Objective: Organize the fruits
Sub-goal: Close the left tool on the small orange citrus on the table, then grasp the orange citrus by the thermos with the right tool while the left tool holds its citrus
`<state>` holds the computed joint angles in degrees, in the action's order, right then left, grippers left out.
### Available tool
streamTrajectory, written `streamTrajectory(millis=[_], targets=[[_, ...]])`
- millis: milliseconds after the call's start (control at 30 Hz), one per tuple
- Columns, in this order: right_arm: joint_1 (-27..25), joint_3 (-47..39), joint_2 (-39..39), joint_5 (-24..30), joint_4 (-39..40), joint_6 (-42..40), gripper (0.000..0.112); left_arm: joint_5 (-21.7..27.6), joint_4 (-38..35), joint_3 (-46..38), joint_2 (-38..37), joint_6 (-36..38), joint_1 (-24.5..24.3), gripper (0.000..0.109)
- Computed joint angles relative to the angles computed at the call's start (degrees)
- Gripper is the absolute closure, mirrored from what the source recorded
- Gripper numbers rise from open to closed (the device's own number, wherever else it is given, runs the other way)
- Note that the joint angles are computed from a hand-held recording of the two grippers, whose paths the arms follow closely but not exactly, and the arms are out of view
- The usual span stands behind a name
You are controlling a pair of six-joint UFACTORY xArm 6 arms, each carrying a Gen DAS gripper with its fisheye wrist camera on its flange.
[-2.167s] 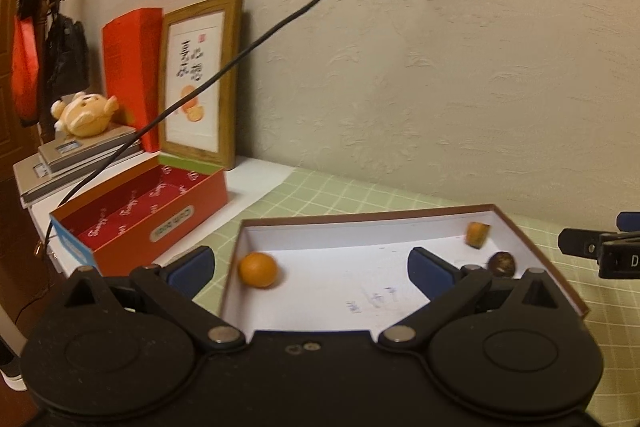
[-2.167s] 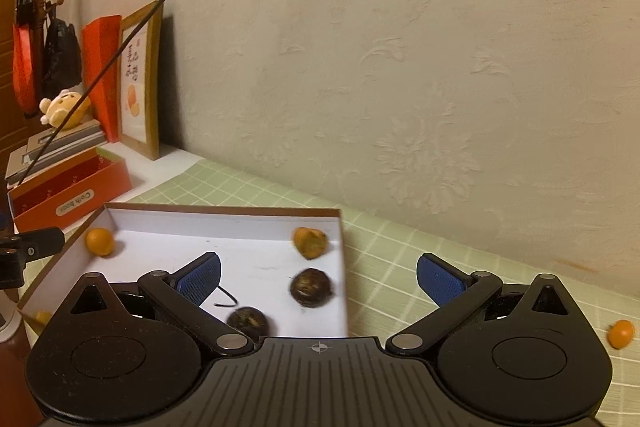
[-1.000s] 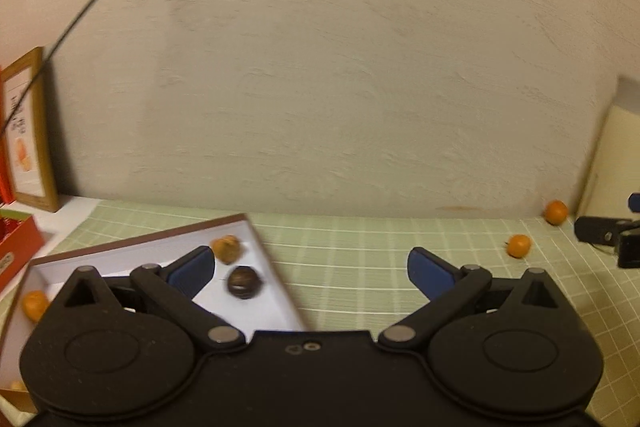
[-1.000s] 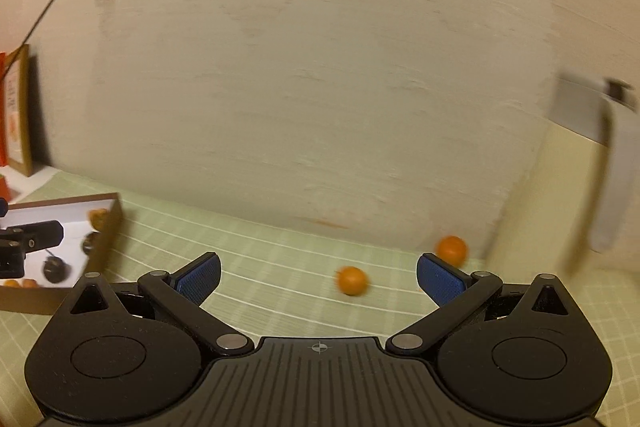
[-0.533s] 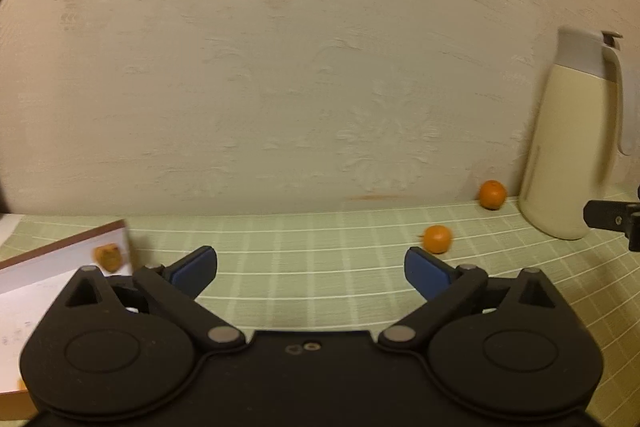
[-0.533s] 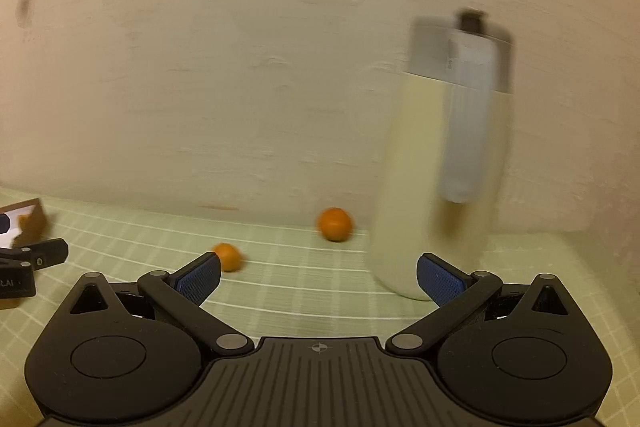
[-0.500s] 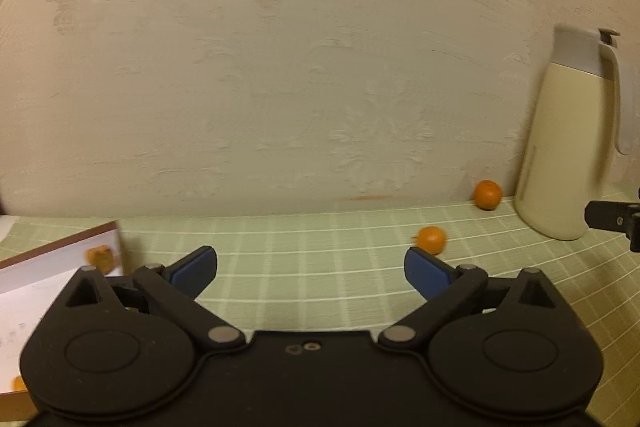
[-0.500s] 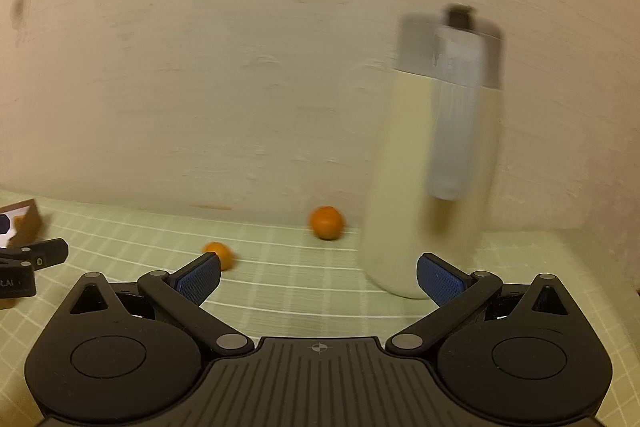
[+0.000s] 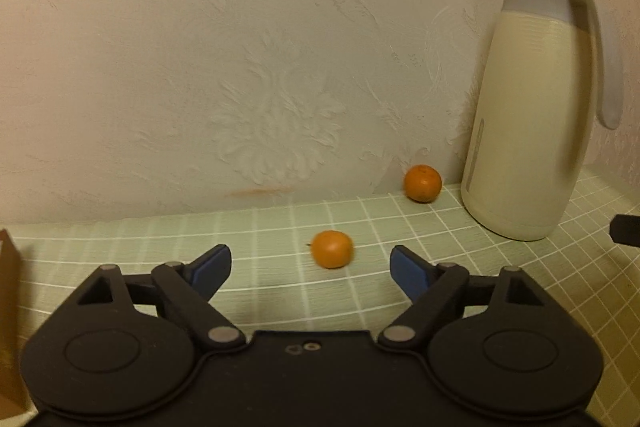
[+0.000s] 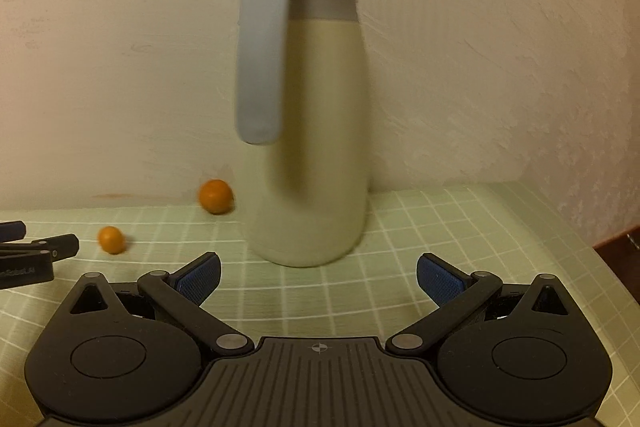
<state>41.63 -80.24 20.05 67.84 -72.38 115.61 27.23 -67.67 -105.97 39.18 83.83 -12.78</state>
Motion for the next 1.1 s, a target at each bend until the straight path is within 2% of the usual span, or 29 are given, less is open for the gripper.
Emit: streamTrajectory(millis=[267, 500, 600, 667, 700, 733, 1100], targets=[[-2.92, 2.7, -1.35, -0.64, -0.05, 3.21, 0.009, -0.21, 6.37, -6.47, 5.9, -7.98, -1.96, 0.038], [-3.63, 3.74, -1.38, -2.59, 0.46, 2.15, 0.009, -0.67, 12.74, -14.19, 12.11, -17.42, -2.87, 0.045], [-4.17, 4.36, -1.5, -3.1, 0.48, 2.35, 0.009, -0.74, 13.32, -16.12, 13.6, -18.81, -3.0, 0.049], [-4.24, 4.72, -1.69, -3.03, 0.42, 2.78, 0.009, -0.08, 14.25, -17.12, 14.31, -20.21, -2.93, 0.06], [-4.24, 4.83, -1.77, -2.86, 0.46, 2.81, 0.009, 0.31, 14.76, -17.72, 14.77, -20.78, -2.99, 0.076], [-4.48, 4.91, -1.73, -2.99, 0.53, 2.87, 0.009, 0.5, 16.22, -18.12, 15.08, -22.06, -3.01, 0.084], [-5.17, 2.37, 0.35, -2.94, 0.87, 3.39, 0.009, 0.53, 13.27, -14.75, 12.39, -18.94, -1.98, 0.084]])
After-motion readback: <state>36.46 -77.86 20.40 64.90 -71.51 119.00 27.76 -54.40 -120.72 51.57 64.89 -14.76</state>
